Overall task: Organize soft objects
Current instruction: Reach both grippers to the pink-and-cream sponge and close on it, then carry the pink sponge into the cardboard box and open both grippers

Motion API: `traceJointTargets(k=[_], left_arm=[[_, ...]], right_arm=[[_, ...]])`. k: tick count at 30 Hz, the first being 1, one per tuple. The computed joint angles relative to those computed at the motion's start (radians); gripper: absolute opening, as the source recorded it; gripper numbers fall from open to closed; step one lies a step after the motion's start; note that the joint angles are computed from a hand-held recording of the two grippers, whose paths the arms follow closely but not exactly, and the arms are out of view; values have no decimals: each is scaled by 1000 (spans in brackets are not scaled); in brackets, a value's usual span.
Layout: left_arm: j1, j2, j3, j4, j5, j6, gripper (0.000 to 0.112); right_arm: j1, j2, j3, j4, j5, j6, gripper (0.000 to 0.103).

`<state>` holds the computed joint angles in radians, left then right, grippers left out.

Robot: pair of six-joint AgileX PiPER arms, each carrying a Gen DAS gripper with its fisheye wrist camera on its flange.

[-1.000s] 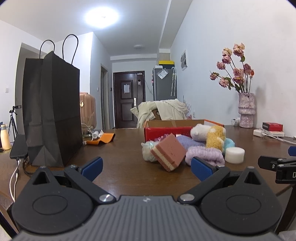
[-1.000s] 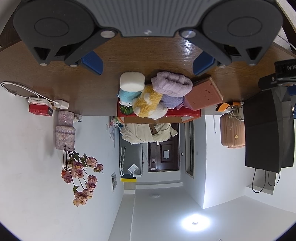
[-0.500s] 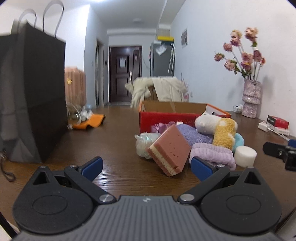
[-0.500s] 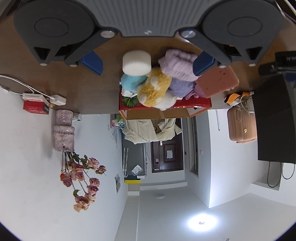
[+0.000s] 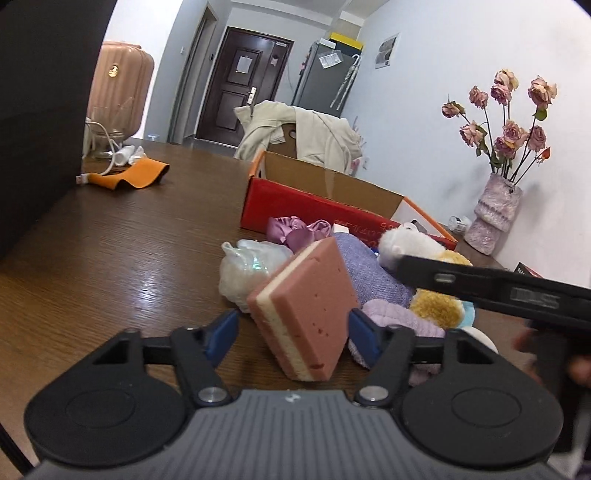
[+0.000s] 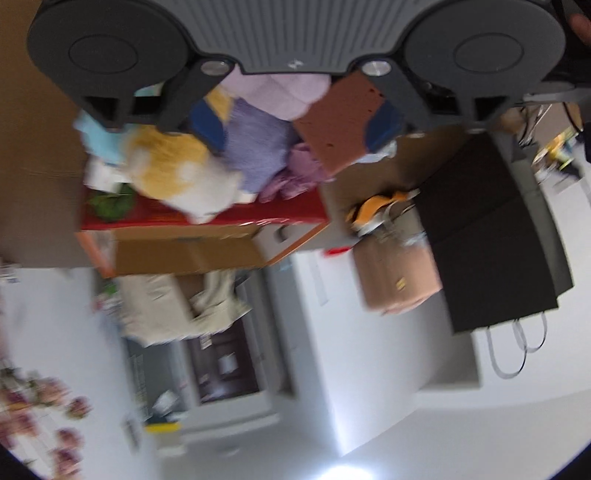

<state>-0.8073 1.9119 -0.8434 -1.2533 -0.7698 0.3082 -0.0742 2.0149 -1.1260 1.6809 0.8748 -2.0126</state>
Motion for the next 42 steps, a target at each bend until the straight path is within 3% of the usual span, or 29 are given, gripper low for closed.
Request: traceJointTargets(k=[1, 2, 7, 10, 14, 17, 21, 24, 26, 33, 35, 39, 42], left_arm=[[14, 1, 0, 12, 17, -14, 44], [28, 0, 3, 26, 33, -32, 41], [71, -18, 52, 137, 55, -173, 39], [103, -35, 80, 204, 77, -250, 38], [119, -66, 115, 242, 67, -306, 37], [142, -124, 183, 389, 73, -444, 37], [211, -178, 251, 665, 130, -715, 34], [208, -176, 254, 699, 161, -744, 30], [208, -167, 257, 757, 167, -790, 30], [215, -132, 243, 789, 168, -810, 23], [213, -125, 222, 747, 201, -756, 22], [203, -124, 220, 701, 193, -681, 25], [207, -133, 224, 685, 203, -678, 41]], right_arm=[[20, 30, -54, -46, -3, 38, 65], [40, 57, -101, -89, -8, 71, 62], [104, 154, -252, -199, -13, 186, 55], [88, 242, -382, -292, 80, 344, 51], [71, 297, -468, -347, 167, 459, 32], [48, 237, -382, -304, 176, 392, 23], [-7, 91, -168, -214, 193, 244, 23], [-66, 11, -22, -188, 246, 197, 21], [-103, -47, 95, -167, 234, 124, 21], [-135, -99, 248, -113, 167, 40, 20], [-119, -110, 268, -74, 131, 7, 20], [-73, -106, 283, -14, 61, -36, 22], [-53, -84, 262, -4, 37, 9, 23]])
